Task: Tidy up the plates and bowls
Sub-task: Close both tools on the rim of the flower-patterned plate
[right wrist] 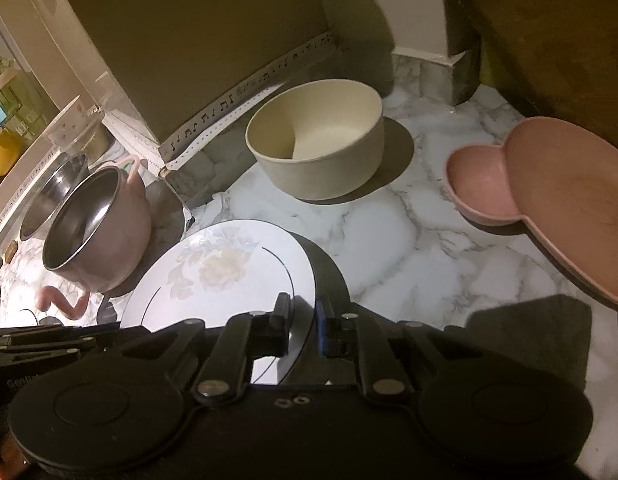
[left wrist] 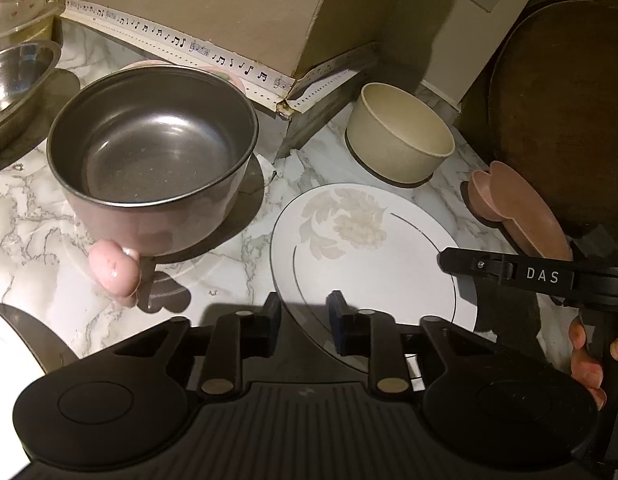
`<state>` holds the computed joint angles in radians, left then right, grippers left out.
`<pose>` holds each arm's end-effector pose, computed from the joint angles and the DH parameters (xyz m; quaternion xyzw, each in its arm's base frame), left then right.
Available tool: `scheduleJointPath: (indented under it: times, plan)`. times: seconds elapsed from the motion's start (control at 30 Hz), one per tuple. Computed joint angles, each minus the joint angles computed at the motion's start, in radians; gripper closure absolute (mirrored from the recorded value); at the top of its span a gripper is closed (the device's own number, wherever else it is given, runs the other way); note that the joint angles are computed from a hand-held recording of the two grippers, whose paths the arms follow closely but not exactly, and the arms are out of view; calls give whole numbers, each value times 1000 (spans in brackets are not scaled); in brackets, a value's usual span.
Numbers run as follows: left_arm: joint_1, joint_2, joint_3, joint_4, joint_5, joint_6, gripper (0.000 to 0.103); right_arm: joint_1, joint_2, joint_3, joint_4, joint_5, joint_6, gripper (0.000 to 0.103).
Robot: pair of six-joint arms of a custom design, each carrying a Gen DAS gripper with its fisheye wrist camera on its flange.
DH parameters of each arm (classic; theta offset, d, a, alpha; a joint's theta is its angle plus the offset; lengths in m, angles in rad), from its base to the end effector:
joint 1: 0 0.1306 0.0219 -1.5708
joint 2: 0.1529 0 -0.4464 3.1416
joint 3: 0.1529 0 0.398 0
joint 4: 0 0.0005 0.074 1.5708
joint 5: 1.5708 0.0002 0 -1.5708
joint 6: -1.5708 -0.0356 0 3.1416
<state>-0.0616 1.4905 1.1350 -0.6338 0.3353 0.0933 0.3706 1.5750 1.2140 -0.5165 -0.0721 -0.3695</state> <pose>0.4847 -0.0421 0.3473 0.0329 0.9452 -0.1813 0.2694 0.4969 0.1953 0.3466 -0.0128 0.9399 0.1544 0.3043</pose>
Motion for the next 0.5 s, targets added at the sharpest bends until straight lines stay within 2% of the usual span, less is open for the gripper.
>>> scheduleJointPath:
  times: [0.17, 0.5]
  plan:
    - [16, -30, -13, -2, 32, -11, 82, 9, -45, -36, 35, 8, -30, 91]
    - [66, -107, -12, -25, 98, -36, 88, 54, -124, -60, 54, 62, -89, 91]
